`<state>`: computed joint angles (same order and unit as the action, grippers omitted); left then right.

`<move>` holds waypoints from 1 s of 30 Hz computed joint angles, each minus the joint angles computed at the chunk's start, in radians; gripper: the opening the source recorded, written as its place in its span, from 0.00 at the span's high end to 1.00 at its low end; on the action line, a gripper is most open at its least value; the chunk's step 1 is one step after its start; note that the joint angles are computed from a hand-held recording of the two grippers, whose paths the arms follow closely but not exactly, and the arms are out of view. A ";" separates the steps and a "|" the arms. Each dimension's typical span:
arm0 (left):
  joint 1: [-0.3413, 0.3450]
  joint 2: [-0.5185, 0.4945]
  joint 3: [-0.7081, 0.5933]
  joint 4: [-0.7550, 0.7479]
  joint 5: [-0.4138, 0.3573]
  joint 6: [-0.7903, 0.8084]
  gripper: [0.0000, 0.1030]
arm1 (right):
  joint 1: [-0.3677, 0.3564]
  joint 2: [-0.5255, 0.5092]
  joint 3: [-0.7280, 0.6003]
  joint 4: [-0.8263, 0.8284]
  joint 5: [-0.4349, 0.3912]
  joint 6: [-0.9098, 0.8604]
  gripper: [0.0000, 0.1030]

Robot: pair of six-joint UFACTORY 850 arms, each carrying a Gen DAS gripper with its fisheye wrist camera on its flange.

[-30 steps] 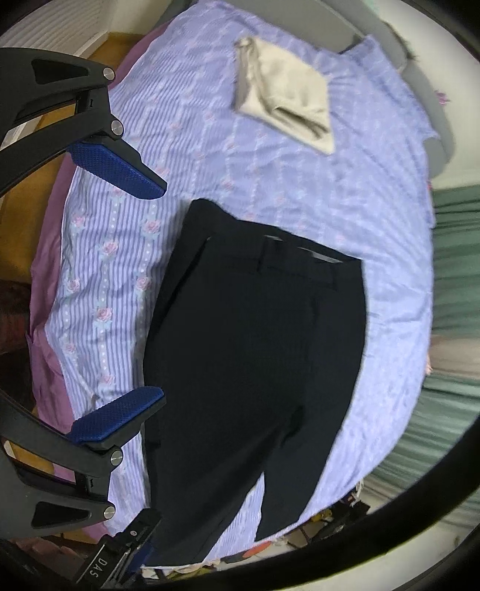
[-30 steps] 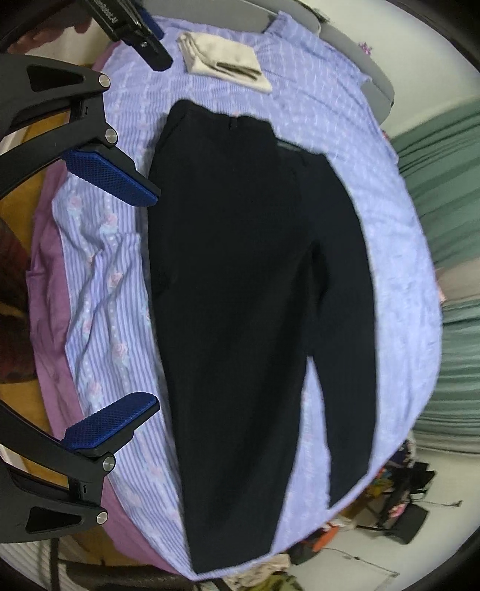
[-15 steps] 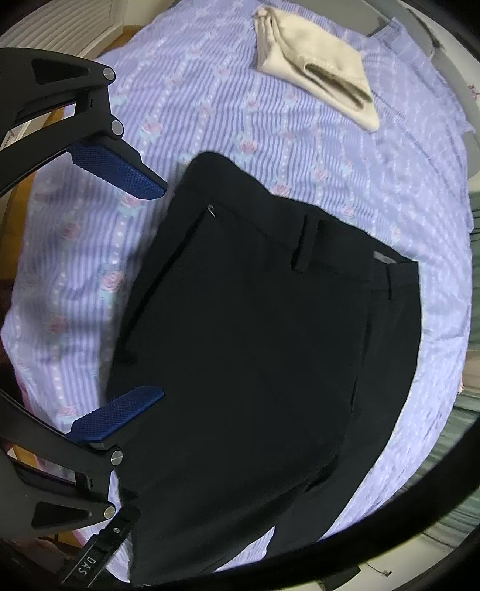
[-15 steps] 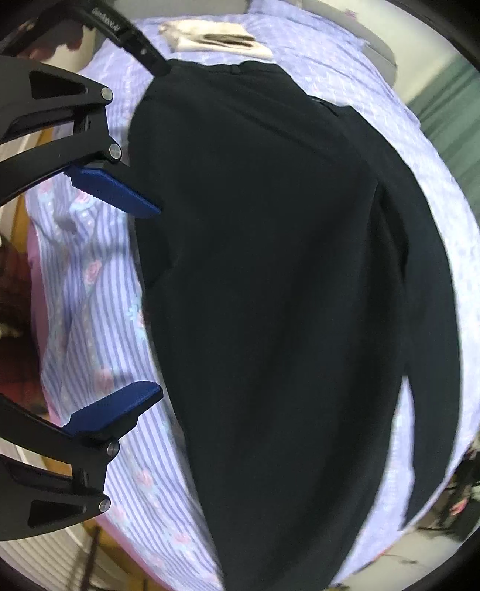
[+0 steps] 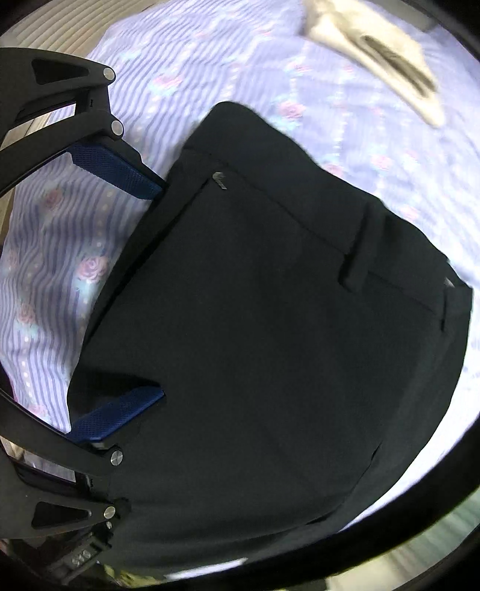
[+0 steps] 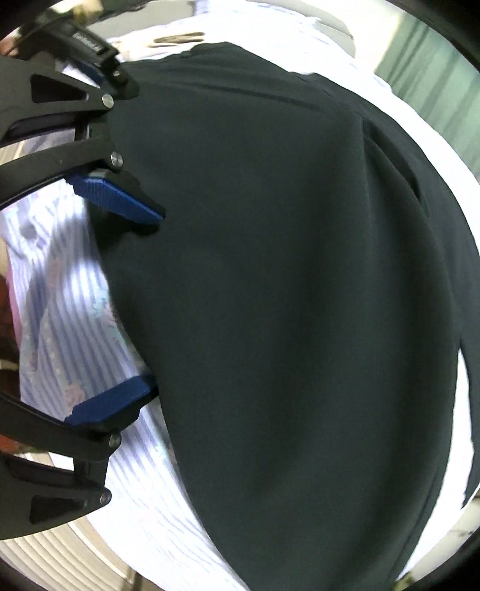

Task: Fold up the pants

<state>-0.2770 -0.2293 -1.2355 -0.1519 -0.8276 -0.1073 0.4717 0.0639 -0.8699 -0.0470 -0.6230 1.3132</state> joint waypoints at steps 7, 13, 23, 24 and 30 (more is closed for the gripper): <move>0.048 -0.015 0.010 -0.108 -0.014 0.035 0.03 | -0.010 0.004 0.010 0.032 0.003 -0.023 0.31; 0.024 -0.018 0.003 -0.091 0.029 0.045 0.20 | 0.019 0.045 0.050 0.071 0.010 -0.039 0.31; -0.021 0.066 0.027 0.000 0.067 0.004 0.77 | -0.016 0.065 0.053 -0.036 0.025 0.047 0.59; -0.026 0.069 0.025 0.013 0.070 -0.005 0.79 | -0.013 0.070 0.052 -0.052 0.017 0.052 0.66; -0.039 0.135 0.016 0.035 0.107 0.010 0.89 | -0.016 0.122 -0.015 -0.172 -0.037 0.022 0.84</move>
